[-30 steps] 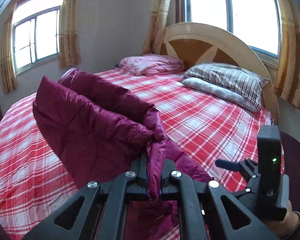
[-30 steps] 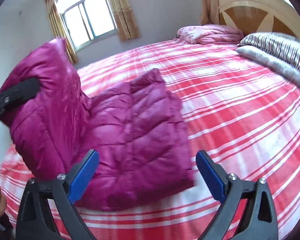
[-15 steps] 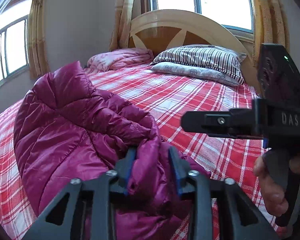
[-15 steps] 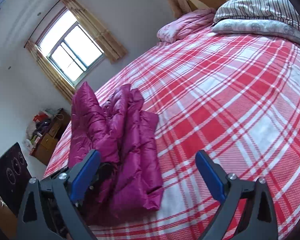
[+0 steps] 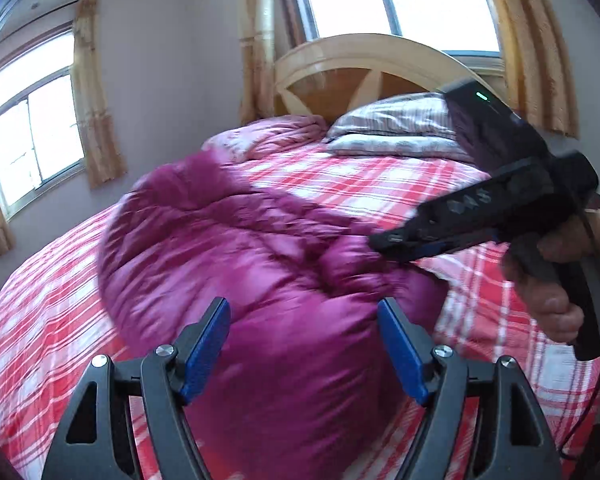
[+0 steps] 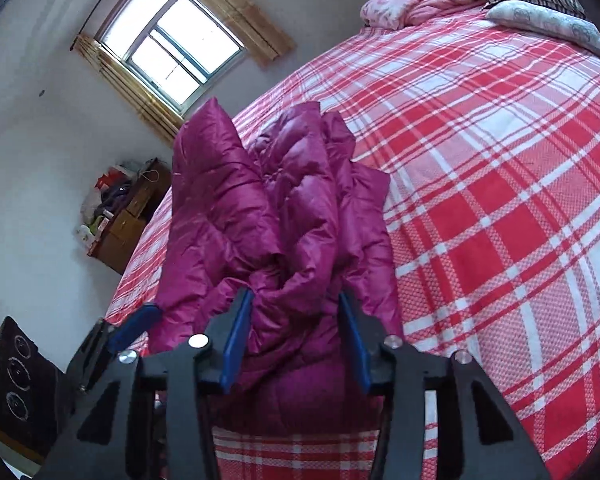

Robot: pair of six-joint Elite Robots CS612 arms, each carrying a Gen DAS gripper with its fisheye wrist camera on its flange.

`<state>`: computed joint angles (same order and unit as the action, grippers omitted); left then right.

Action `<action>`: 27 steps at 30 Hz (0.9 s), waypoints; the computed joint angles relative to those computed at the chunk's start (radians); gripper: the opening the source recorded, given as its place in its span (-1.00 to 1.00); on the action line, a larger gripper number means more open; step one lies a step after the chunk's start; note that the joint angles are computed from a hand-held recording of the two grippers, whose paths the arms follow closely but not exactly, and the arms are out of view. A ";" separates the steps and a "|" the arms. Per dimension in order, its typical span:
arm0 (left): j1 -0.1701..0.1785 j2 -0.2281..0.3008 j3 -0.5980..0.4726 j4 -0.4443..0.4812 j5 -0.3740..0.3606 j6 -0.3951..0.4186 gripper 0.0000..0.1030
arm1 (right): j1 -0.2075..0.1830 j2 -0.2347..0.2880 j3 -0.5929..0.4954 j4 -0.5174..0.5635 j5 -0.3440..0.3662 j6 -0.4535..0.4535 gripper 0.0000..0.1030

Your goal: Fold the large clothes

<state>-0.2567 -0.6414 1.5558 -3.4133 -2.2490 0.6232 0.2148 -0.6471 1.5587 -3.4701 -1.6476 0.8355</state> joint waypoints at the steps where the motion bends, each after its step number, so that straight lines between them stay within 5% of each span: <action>1: 0.005 0.006 -0.015 0.001 0.010 -0.030 0.52 | 0.001 -0.002 0.002 -0.002 -0.001 0.000 -0.08; 6: 0.001 0.035 -0.090 0.046 0.113 -0.234 0.66 | 0.014 -0.016 0.002 0.022 -0.048 -0.029 -0.07; 8: -0.001 0.043 -0.106 0.076 0.121 -0.258 0.67 | 0.014 -0.020 0.000 0.016 -0.059 -0.012 0.21; 10: -0.007 0.048 -0.110 0.079 0.145 -0.269 0.72 | 0.018 -0.019 -0.009 0.005 -0.078 0.000 0.75; 19: -0.019 0.051 -0.108 0.067 0.178 -0.265 0.75 | 0.020 -0.026 -0.049 0.074 -0.091 -0.016 0.81; 27: -0.017 0.062 -0.115 0.042 0.183 -0.267 0.76 | 0.008 -0.001 -0.108 0.196 -0.015 -0.028 0.81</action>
